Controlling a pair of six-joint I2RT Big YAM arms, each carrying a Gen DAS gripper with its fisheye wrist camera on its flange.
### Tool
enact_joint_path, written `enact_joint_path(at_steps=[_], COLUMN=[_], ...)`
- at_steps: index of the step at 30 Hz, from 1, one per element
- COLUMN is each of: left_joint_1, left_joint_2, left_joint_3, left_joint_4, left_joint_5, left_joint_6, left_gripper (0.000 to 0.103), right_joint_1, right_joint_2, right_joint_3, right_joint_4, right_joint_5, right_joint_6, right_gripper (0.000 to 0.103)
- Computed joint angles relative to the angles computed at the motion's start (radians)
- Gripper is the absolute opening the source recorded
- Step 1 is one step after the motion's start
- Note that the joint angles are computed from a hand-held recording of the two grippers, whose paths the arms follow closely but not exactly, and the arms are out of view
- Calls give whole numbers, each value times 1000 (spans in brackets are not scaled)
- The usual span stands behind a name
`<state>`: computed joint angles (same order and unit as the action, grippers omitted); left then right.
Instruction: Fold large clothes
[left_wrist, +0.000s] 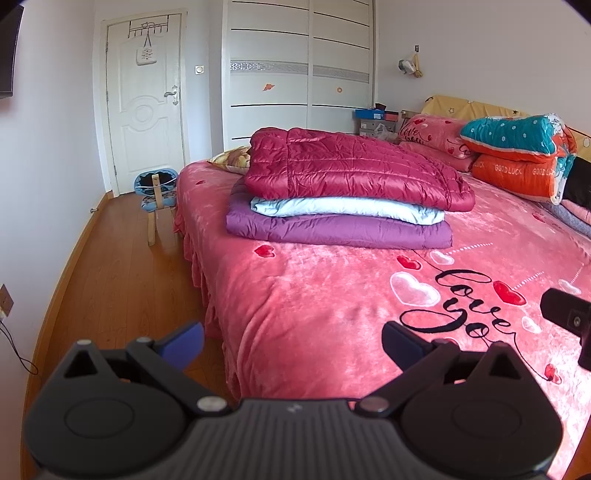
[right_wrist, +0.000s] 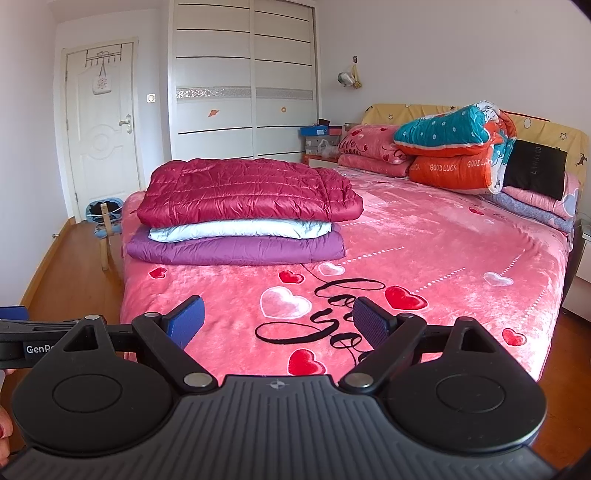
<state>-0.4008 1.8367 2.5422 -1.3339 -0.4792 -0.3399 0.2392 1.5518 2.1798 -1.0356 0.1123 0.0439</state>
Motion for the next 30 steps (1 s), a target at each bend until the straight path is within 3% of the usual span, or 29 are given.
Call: enact_joint_path(at_steps=[30], left_joint_1=[-5], left_joint_2=[-17], left_joint_3=[-50], left_joint_4=[27], left_joint_5=[-15], left_joint_6=[8], left_gripper=[102], right_joint_1=[-20], right_joint_2=[-3], right_joint_3=[-16], right_joint_4=[-12], right_joint_5=[-44], right_joint_6=[-22], right_gripper=[103])
